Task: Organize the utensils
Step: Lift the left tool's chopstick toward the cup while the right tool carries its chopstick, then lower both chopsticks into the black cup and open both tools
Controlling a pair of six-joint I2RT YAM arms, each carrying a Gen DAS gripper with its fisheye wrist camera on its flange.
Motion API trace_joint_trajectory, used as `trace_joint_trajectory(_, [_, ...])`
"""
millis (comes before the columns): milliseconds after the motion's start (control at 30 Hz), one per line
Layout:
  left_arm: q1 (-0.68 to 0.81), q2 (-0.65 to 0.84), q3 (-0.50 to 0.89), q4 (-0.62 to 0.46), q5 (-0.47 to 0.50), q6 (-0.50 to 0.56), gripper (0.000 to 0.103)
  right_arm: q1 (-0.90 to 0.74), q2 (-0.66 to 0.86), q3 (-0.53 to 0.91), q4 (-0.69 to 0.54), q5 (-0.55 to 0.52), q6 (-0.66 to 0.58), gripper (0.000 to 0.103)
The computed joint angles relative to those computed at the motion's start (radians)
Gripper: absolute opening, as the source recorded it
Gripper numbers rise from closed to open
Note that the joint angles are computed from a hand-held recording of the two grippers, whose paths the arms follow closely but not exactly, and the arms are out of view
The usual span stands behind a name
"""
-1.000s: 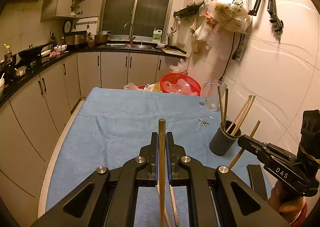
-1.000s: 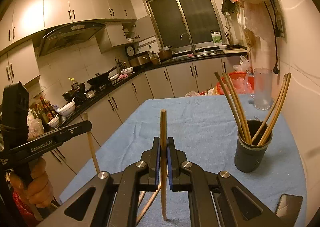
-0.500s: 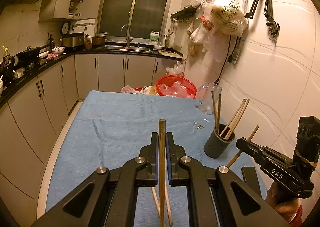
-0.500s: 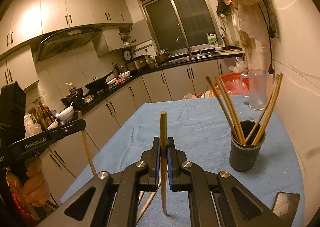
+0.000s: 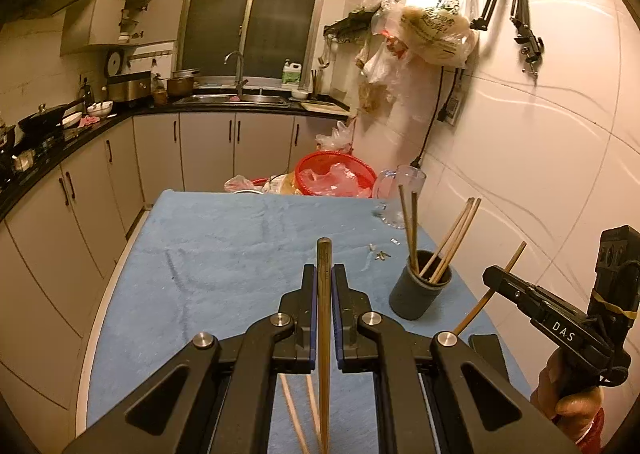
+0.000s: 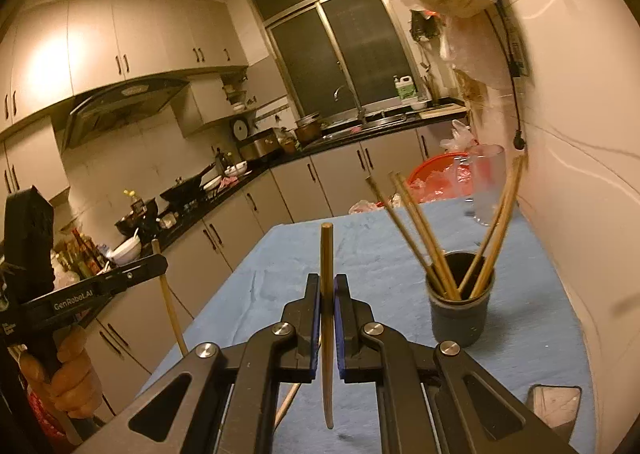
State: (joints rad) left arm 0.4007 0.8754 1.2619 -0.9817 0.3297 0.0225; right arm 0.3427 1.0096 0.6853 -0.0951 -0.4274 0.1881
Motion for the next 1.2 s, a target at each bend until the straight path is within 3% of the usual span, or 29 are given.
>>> trace_joint_trajectory(433, [-0.354, 0.117, 0.137, 0.032, -0.217, -0.137, 0.007, -0.253, -0.008, 0.085, -0.067, -0.157, -0.022, 0.006])
trace_joint_trajectory(700, [-0.47, 0.255, 0.275, 0.044, -0.276, -0.183, 0.007, -0.367, 0.054, 0.195, -0.078, -0.224, -0.022, 0.006])
trace_joint_trajectory(1200, [-0.572, 0.595, 0.624, 0.148, -0.377, -0.258, 0.007, -0.362, 0.246, 0.382, 0.03, -0.118, 0.024, 0.006])
